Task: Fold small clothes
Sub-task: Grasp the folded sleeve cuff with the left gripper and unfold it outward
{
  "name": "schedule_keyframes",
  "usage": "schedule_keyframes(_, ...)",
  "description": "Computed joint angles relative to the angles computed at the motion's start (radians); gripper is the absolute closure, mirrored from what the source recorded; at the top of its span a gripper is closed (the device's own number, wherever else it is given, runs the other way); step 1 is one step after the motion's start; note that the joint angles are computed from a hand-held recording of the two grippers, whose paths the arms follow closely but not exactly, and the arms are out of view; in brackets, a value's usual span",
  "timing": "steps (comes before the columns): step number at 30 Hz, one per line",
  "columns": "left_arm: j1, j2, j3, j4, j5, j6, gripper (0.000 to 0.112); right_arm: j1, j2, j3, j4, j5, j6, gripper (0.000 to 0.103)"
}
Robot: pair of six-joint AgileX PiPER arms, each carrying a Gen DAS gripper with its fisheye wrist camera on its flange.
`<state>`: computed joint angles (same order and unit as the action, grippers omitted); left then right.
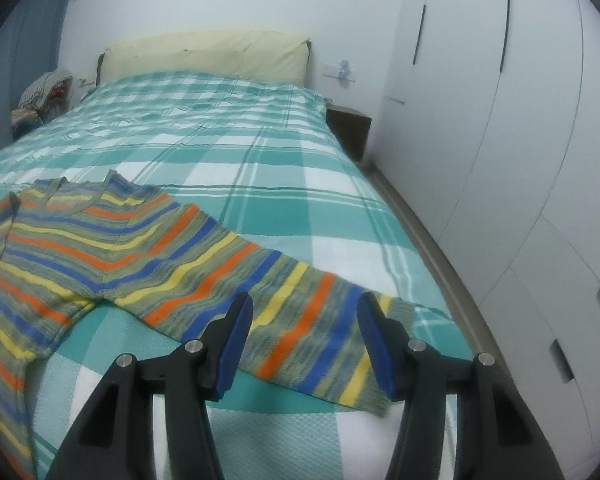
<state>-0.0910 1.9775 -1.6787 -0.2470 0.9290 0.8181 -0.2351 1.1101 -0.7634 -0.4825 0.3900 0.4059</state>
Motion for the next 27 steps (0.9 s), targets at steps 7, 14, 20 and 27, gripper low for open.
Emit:
schedule_keyframes(7,0.127,-0.019,-0.092,-0.161,0.080,-0.054,0.108,0.014,-0.002,0.004,-0.044,-0.015,0.042,0.049)
schedule_keyframes(14,0.334,0.081,-0.397,-0.046,0.051,-0.432,0.108,0.010,-0.005,0.003,-0.045,-0.021,0.050,0.049)
schedule_keyframes(20,0.380,0.184,-0.438,0.296,-0.030,-0.757,0.109,0.046,0.002,0.005,-0.121,-0.007,0.123,0.049)
schedule_keyframes(27,0.374,0.210,-0.334,0.435,-0.068,-0.862,0.109,0.054,0.022,0.007,-0.149,0.003,0.148,0.049)
